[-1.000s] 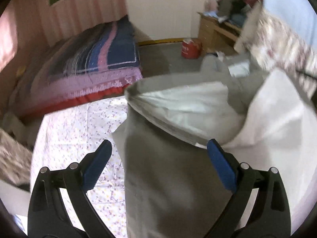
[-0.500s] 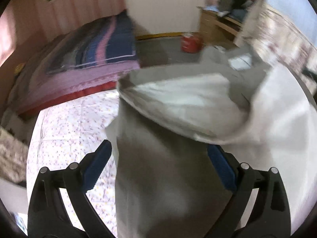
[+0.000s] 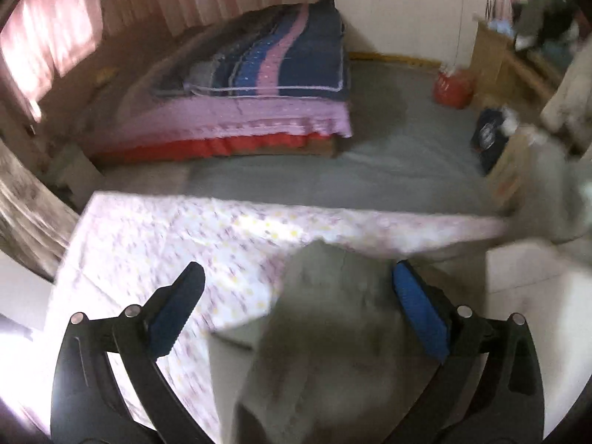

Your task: Fold large clothes

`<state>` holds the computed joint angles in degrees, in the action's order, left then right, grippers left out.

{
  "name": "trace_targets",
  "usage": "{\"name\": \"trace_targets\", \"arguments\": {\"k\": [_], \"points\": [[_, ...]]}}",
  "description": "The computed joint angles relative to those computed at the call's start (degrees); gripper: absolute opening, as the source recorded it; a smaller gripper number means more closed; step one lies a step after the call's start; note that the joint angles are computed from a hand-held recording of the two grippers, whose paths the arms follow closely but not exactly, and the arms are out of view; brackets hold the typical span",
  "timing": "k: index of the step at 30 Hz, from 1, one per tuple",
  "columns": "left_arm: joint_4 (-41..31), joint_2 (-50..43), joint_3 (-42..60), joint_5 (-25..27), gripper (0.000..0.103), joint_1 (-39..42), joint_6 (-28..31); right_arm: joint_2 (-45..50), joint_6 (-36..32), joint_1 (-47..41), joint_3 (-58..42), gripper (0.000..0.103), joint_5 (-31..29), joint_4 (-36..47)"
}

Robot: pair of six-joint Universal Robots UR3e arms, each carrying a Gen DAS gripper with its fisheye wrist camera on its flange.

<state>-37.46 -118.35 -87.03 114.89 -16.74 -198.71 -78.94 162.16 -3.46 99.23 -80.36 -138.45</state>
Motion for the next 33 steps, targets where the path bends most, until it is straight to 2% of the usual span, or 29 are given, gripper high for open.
{"name": "trace_targets", "arguments": {"k": [2,3,6,10,14,17,20,24,27,30,33], "points": [[3.0,-1.97,0.49,2.64,0.1,-0.77,1.21,5.44,1.21,1.32,-2.91,0.088,-3.98,-3.67],[4.4,-3.06,0.88,5.7,0.1,-1.53,2.15,8.31,2.5,1.14,-4.78,0.089,-4.84,-4.85],[4.47,-5.66,2.53,14.24,0.096,-2.04,2.35,12.85,5.1,-0.58,-8.13,0.089,-3.58,-5.94],[4.57,-3.94,0.88,12.35,0.096,0.63,0.67,15.19,8.77,-1.14,-7.56,0.089,-5.86,-12.72],[5.21,-2.2,-1.1,12.52,0.096,0.51,-0.05,13.16,13.74,-1.24,-3.75,0.089,-12.77,-18.39],[6.52,0.17,-4.63,13.75,0.096,0.27,0.08,6.51,14.93,-6.28,3.37,0.09,-7.15,-19.75],[9.07,8.12,-11.73,8.43,0.091,2.33,-0.77,-4.02,11.06,-11.64,12.32,0.09,1.66,-19.87],[9.65,24.81,-21.69,1.27,0.092,1.88,-0.81,-23.32,2.85,-17.94,21.32,0.09,13.54,-6.43],[7.91,34.52,-25.97,0.43,0.1,-4.35,-3.02,-38.28,-0.82,-19.09,27.56,0.095,16.77,1.97],[6.21,37.61,-27.53,2.17,0.1,-15.54,-9.1,-46.91,-1.56,-18.24,31.13,0.096,18.94,8.63],[6.36,32.92,-25.9,4.34,0.1,-25.79,-14.53,-47.42,3.08,-10.1,33.63,0.096,15.31,4.87]]}}
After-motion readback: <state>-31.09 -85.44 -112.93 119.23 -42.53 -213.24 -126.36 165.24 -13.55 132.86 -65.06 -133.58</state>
